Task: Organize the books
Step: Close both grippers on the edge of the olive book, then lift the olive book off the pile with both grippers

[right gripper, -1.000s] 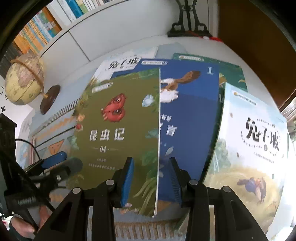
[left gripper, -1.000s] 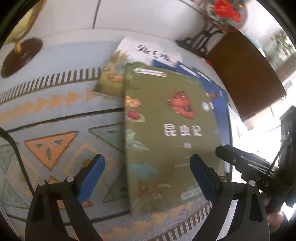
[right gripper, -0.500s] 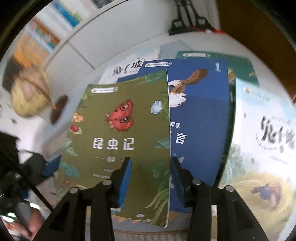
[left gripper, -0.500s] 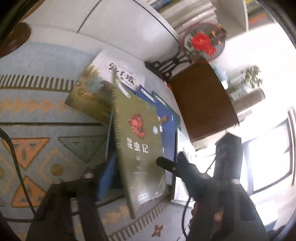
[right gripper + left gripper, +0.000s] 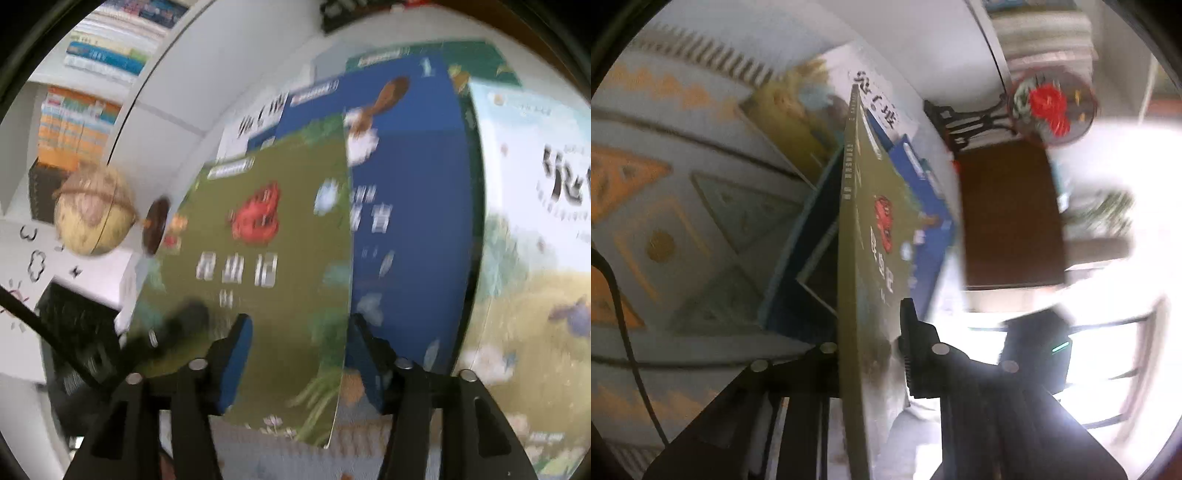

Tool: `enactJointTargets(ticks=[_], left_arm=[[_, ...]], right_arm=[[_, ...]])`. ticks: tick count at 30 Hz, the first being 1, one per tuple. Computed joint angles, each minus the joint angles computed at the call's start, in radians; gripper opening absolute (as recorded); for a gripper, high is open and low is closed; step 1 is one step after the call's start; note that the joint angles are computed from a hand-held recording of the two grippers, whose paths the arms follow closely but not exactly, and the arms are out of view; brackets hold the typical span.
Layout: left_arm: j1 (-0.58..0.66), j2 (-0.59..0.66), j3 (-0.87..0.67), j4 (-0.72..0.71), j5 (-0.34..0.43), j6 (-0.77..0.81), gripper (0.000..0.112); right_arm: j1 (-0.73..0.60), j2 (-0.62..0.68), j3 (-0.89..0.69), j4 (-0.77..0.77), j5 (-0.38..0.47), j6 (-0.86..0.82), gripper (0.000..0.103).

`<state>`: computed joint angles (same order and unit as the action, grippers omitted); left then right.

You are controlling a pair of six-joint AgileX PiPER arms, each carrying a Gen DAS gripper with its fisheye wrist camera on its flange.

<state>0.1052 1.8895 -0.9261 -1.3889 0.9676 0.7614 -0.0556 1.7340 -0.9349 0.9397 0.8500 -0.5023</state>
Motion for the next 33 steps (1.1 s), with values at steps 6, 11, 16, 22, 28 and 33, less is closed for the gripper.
enactJointTargets(ticks=[6,11,16,22,28,33], left_arm=[[0.054,0.013,0.001,-0.029,0.111,-0.067,0.013],[0.037,-0.029,0.01,0.043,0.048,-0.127,0.011],[-0.058,-0.124,-0.028,0.353,-0.137,-0.296,0.015],[-0.272,-0.252,-0.004,0.805,-0.352,-0.583,0.02],[-0.352,-0.392,0.083,0.998,-0.45,-0.719,0.021],[-0.368,-0.47,0.117,1.038,-0.446,-0.786,0.021]], right_arm=[[-0.173,0.032,0.122,0.21,0.191,-0.197,0.067],[-0.164,0.128,0.101,0.378,0.245,-0.255,0.043],[-0.086,0.066,0.064,0.313,0.131,-0.221,0.018],[0.115,-0.107,0.001,-0.048,-0.071,-0.089,0.016],[0.214,-0.208,-0.005,-0.23,-0.134,-0.074,0.016],[0.187,-0.268,0.025,-0.211,-0.086,-0.178,0.016]])
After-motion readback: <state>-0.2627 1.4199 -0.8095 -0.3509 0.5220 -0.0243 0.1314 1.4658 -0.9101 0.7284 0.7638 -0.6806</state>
